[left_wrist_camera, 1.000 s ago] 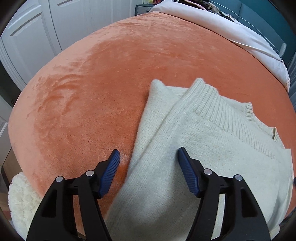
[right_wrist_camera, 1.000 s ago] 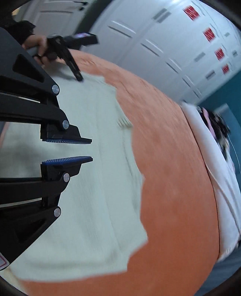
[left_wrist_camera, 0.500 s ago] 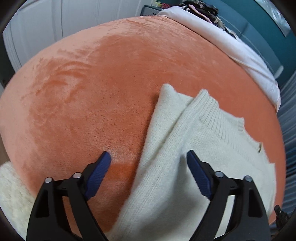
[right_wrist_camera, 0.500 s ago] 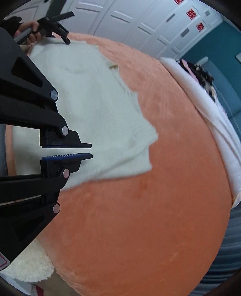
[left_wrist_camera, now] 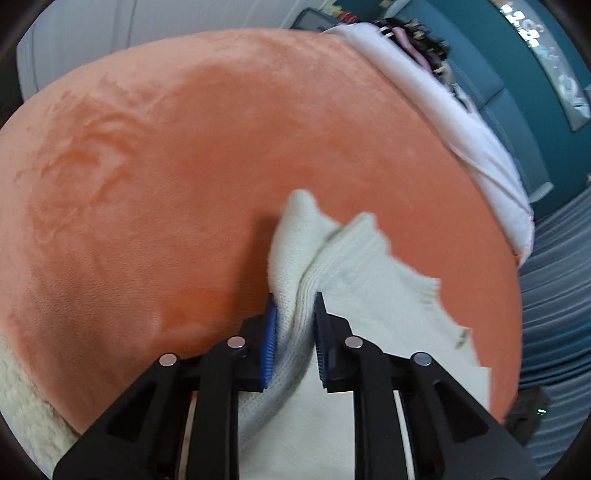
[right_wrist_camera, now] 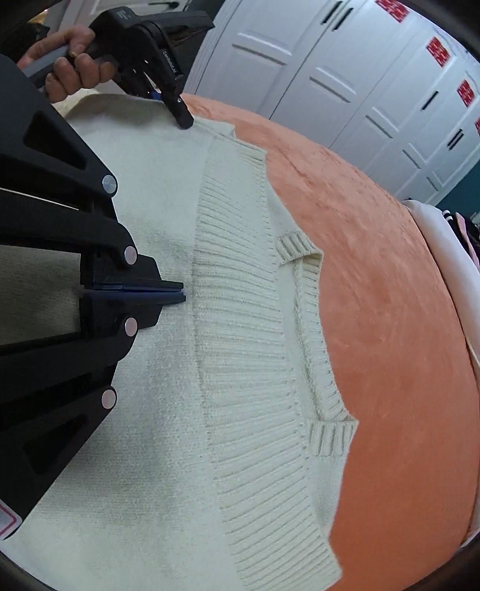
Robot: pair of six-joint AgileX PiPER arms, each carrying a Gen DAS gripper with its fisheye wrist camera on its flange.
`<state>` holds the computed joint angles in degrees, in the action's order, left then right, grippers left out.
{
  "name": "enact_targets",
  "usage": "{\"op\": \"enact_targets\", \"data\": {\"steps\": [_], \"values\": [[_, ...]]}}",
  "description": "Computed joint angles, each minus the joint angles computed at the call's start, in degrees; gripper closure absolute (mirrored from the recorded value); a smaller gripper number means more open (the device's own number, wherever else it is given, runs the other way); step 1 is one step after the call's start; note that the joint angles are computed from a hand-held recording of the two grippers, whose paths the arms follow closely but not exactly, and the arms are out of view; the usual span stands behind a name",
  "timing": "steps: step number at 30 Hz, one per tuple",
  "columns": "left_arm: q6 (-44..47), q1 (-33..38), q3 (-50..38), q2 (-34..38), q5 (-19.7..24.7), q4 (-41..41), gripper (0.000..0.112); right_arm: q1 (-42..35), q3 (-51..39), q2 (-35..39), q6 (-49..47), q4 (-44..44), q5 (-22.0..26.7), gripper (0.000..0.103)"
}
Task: Fold small clothes
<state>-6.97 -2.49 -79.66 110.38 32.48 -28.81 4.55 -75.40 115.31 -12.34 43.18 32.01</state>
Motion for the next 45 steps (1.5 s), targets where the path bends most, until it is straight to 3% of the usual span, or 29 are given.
{"op": "enact_targets", "data": {"steps": [3, 8, 10, 15, 18, 20, 21, 22, 23, 24, 25, 28, 32, 36, 38, 39, 40, 42, 43, 45], "values": [[0.9, -4.5, -2.3, -4.0, 1.0, -0.7, 0.096, -2.6, 2.9, -1.6, -7.1, 5.9, 1.3, 0.103], [-4.4, -18.5, -11.1, -5.5, 2.2, 8.4, 0.096, -7.8, 8.2, -6.2, -15.0, 14.3, 4.0, 0.103], [-6.0, -23.9, -16.4, -2.5, 4.2, 11.3, 0.096, -12.7, 13.8, -11.1, -22.0, 19.9, 5.4, 0.090], [-14.7, -35.0, -28.5, 10.0, 10.7, 20.4, 0.096, -30.2, 28.9, -23.6, -33.5, 27.3, 11.6, 0.089], [-19.9, -41.1, -33.7, 17.5, 15.1, 29.7, 0.094, -41.0, 33.8, -26.5, -37.3, 24.6, 16.4, 0.087], [-23.4, -43.1, -28.7, 16.3, 11.8, 33.8, 0.088, -45.4, 35.1, -26.9, -37.6, 23.6, 18.9, 0.082], [-24.0, -43.8, -23.8, 13.4, 8.2, 35.3, 0.080, -47.5, 35.4, -27.2, -38.1, 23.6, 20.7, 0.073], [-22.3, -44.0, -19.0, 10.1, 5.0, 34.6, 0.064, -48.9, 35.6, -27.4, -38.9, 24.4, 22.3, 0.060], [-19.1, -43.7, -14.6, 6.7, 2.6, 32.1, 0.060, -50.1, 35.5, -27.8, -39.4, 25.1, 23.8, 0.053], [-17.9, -43.6, -10.7, 3.5, 0.8, 31.3, 0.049, -50.6, 35.0, -27.4, -40.1, 26.4, 25.4, 0.039], [-16.6, -43.3, -5.5, -0.8, -1.7, 30.5, 0.041, -50.0, 34.3, -26.7, -40.7, 27.9, 26.7, 0.033], [-10.0, -41.2, 6.9, -11.5, -5.7, 25.2, 0.029, -46.6, 30.2, -21.9, -41.1, 29.9, 31.8, 0.023], [-5.9, -36.3, 17.1, -18.9, -4.6, 23.0, 0.029, -38.0, 24.6, -16.7, -36.2, 28.1, 33.9, 0.021], [-8.0, -34.0, 21.0, -19.5, -1.9, 26.5, 0.029, -27.2, 20.7, -15.4, -29.3, 22.4, 27.1, 0.019], [-8.3, -33.1, 22.1, -19.2, -1.5, 27.0, 0.029, -23.6, 19.0, -16.3, -26.6, 20.4, 24.5, 0.033], [-7.4, -32.8, 22.8, -19.3, -1.8, 26.5, 0.029, -22.2, 17.3, -16.8, -25.6, 19.2, 24.0, 0.072], [-8.5, -33.2, 22.7, -18.6, -1.9, 28.2, 0.029, -21.4, 15.8, -17.2, -24.4, 17.5, 24.2, 0.084], [-13.7, -35.0, 22.5, -17.5, -2.5, 34.4, 0.032, -21.7, 13.5, -20.1, -24.3, 17.3, 24.8, 0.090], [-15.8, -36.2, 22.6, -17.6, -2.9, 37.0, 0.043, -22.2, 12.4, -22.8, -24.3, 16.6, 24.8, 0.094], [-17.5, -37.7, 22.1, -18.0, -3.8, 39.1, 0.053, -26.2, 10.7, -27.1, -24.7, 17.6, 27.2, 0.099]]}}
